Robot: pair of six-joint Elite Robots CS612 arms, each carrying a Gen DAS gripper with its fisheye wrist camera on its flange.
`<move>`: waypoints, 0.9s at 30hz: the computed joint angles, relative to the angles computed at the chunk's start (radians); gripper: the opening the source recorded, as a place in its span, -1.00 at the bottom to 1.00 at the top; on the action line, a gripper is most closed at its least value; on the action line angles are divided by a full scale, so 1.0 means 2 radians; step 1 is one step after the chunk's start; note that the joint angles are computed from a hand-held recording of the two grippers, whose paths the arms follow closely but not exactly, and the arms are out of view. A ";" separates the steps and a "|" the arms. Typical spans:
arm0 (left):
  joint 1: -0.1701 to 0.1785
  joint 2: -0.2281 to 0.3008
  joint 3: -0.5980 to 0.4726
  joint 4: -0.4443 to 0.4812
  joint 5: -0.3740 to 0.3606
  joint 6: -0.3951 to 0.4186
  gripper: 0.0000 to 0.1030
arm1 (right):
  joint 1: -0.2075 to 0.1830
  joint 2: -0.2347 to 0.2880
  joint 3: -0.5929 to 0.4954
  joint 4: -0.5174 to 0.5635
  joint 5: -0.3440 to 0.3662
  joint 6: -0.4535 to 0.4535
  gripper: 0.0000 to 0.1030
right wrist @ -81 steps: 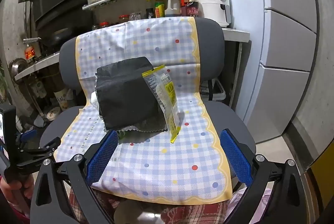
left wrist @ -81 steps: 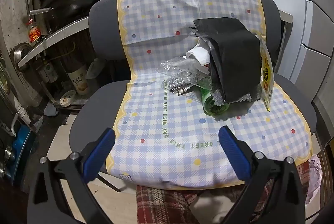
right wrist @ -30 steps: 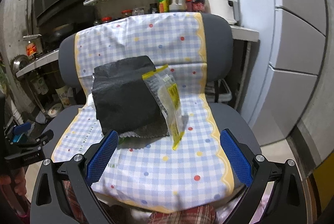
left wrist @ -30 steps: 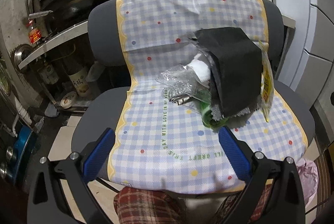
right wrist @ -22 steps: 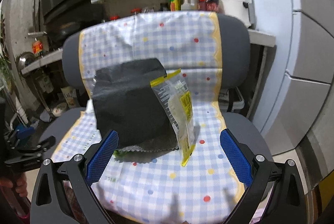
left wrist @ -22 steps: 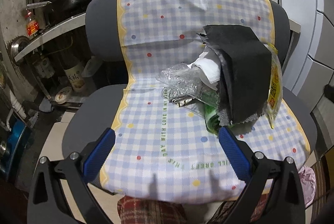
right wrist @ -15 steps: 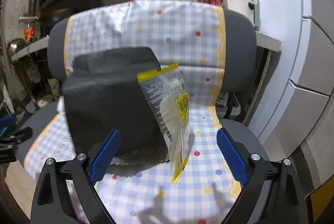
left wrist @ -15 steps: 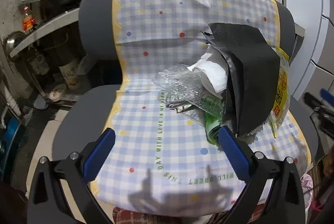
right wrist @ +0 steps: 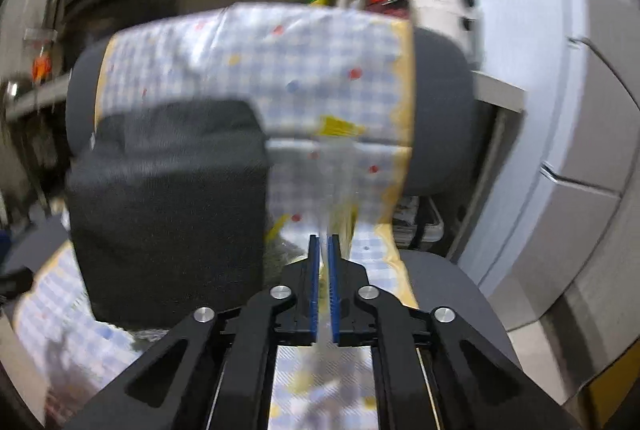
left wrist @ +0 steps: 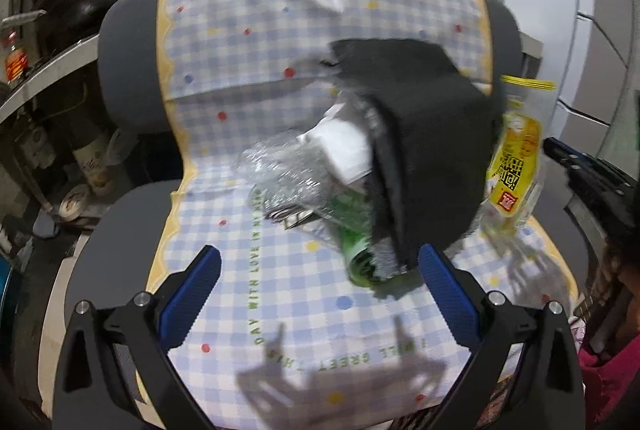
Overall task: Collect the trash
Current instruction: 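Grasp the yellow snack bag with the right tool and lift it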
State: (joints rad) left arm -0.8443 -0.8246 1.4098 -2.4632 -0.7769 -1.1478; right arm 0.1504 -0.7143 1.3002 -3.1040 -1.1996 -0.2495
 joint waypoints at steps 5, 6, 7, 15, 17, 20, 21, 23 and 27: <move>0.000 0.003 -0.002 -0.064 0.009 0.051 0.82 | -0.030 -0.036 0.045 0.015 0.050 0.039 -0.95; 0.001 0.005 -0.005 -0.076 0.009 0.061 0.76 | -0.034 -0.041 0.051 0.019 0.057 0.039 -0.95; 0.003 0.007 -0.009 -0.092 0.009 0.075 0.72 | -0.038 -0.047 0.061 0.020 0.064 0.039 -0.95; 0.030 0.030 -0.046 -0.159 -0.023 0.132 0.57 | -0.044 -0.052 0.075 0.017 0.073 0.033 -0.95; 0.037 0.031 -0.049 -0.165 -0.036 0.130 0.57 | -0.044 -0.050 0.074 0.016 0.074 0.033 -0.95; 0.048 0.037 -0.051 -0.194 -0.066 0.146 0.57 | -0.043 -0.046 0.069 0.019 0.076 0.034 -0.95; 0.051 0.038 -0.051 -0.201 -0.075 0.148 0.57 | -0.043 -0.045 0.068 0.018 0.076 0.035 -0.95; 0.060 0.042 -0.053 -0.215 -0.106 0.152 0.57 | -0.042 -0.043 0.065 0.021 0.076 0.034 -0.94; 0.076 0.051 -0.059 -0.230 -0.158 0.148 0.57 | -0.041 -0.041 0.063 0.028 0.075 0.029 -0.94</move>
